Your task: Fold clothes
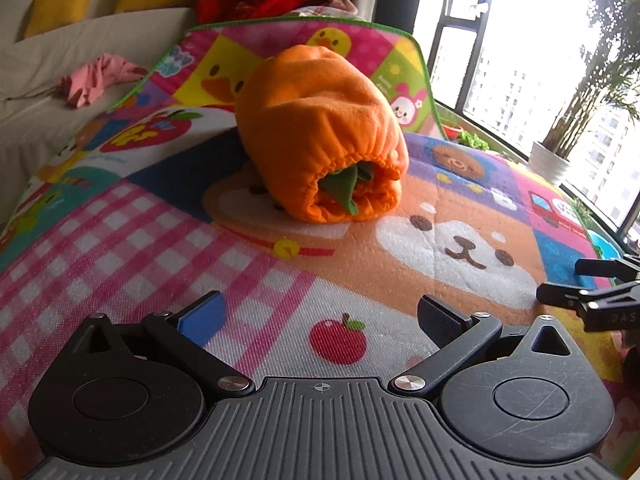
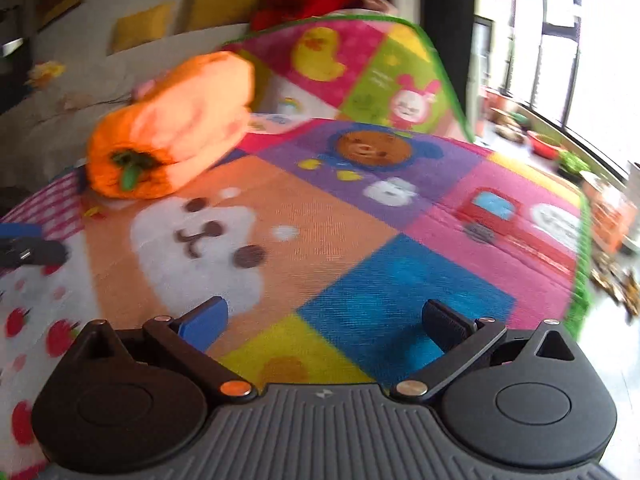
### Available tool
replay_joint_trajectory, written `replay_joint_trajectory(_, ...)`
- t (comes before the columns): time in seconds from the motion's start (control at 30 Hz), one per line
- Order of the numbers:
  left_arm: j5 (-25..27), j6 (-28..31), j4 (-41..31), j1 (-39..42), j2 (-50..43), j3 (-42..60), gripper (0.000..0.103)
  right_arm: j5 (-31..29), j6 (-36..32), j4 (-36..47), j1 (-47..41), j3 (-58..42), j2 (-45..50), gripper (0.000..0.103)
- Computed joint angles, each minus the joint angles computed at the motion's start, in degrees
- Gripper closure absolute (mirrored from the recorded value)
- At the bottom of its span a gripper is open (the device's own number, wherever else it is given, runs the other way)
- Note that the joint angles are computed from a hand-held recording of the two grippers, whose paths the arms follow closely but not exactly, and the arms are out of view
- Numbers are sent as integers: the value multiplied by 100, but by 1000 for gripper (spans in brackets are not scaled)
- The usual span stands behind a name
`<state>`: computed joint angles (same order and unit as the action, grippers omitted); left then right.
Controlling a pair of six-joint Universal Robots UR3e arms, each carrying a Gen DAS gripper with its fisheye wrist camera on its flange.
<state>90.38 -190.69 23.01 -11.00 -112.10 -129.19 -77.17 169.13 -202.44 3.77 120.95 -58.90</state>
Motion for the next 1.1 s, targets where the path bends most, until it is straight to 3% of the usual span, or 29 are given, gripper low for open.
replay_joint_trajectory(0.1, 267, 284, -553, -191, 51, 269, 0, 32, -87, 10, 34, 1, -10, 0)
replay_joint_trajectory(0.23, 529, 340, -653, -359, -47, 415, 0, 73, -49, 30, 22, 21, -29, 0)
replay_joint_trajectory(0.37, 218, 122, -84, -134, -62, 97, 0, 98, -37, 51, 10, 23, -38, 0)
replay_joint_trajectory(0.43, 311, -7, 135, -148, -98, 20, 0, 97, -32, 63, 12, 15, -41, 0)
replay_joint_trajectory(0.53, 734, -132, 573, -340, -234, -11, 0, 116, -46, 52, -10, 33, -45, 0)
replay_joint_trajectory(0.7, 1337, 193, 1017, -751, -505, 132, 0, 113, -41, 30, -7, 32, -27, 0)
replay_joint_trajectory(1.1, 1158, 209, 798, -656, -424, 137, 0, 106, -36, 30, 1, 23, -19, 0)
